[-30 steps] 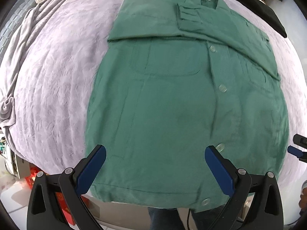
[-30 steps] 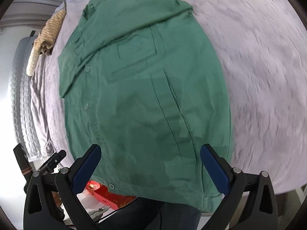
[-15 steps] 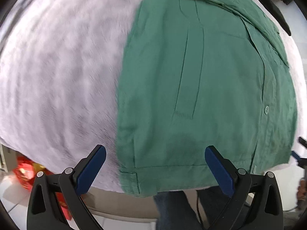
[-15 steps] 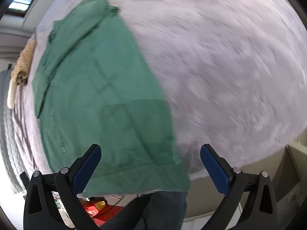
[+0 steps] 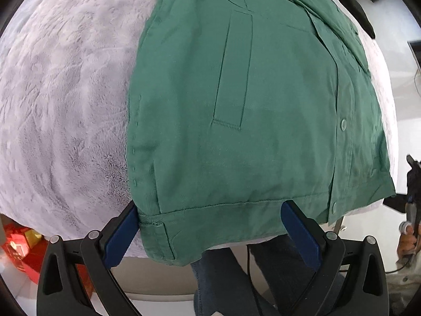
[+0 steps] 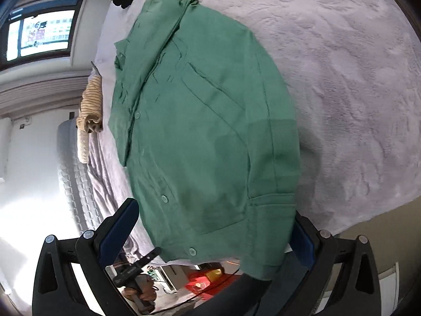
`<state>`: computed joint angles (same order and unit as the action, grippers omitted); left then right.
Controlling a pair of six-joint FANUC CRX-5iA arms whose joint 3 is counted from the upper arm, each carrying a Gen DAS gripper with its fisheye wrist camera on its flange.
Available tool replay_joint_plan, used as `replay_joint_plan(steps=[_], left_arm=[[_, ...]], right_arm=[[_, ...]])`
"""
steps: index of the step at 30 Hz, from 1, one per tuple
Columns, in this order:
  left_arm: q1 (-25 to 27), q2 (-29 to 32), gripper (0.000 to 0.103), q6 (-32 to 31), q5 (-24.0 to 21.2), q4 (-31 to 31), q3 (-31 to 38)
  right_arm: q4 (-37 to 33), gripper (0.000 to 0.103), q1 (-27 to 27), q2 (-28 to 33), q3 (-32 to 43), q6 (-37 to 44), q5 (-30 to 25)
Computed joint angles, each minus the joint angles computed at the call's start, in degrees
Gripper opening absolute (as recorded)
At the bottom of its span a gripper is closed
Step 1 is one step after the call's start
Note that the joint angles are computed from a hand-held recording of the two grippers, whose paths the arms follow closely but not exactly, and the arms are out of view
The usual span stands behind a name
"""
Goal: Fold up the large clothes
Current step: 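Lower both tools onto the green jacket hem and close them on it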
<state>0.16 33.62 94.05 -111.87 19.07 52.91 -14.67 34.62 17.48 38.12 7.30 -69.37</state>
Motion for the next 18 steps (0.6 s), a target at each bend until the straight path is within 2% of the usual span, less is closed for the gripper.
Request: replay_joint_plan(steps=[5, 9, 11, 13, 14, 15, 16, 17, 18], left_arm=[[-0.64, -2.52, 0.101, -2.53, 0.94, -1.45, -5.26], [-1.58, -4.4, 0.09, -0.13, 3.98, -1.88, -8.67], [-0.95, -5.54, 0.08, 1.07, 5.43, -1.27, -10.54], [-0.3, -6.52, 0.051, 1.89, 6.22, -1.34, -12.0], [0.14, -6.92, 0.042, 2.18, 6.6, -0.81, -12.81], [1.17, -7.85, 0.032, 2.1, 7.55, 0.87, -14.73], [2.14, -8.81, 0.027, 1.83, 8.51, 2.49, -16.73], [2.73, -9.27, 0.026, 1.96, 9.0, 3.99, -17.76], [3.24, -9.64, 0.025, 2.13, 9.28, 5.35, -18.34]], right_arm=[[0.6, 0.103, 1.11, 0.72, 0.37, -3.97, -4.52], [1.13, 0.1, 2.49, -0.74, -2.46, -6.38, -2.93], [1.74, 0.1, 3.11, -1.94, -4.53, -7.25, -0.25], [2.08, 0.099, 3.36, -1.15, -3.95, -7.81, 1.04], [2.23, 0.096, 3.42, -0.88, -3.7, -8.13, 1.24], [2.61, 0.088, 3.61, -0.47, -3.14, -8.62, 0.76], [3.08, 0.078, 3.83, -0.21, -2.7, -9.19, -0.23], [3.32, 0.046, 3.86, 0.45, -1.59, -9.46, -2.02], [3.81, 0.007, 4.01, 0.66, -1.19, -9.93, -3.08]])
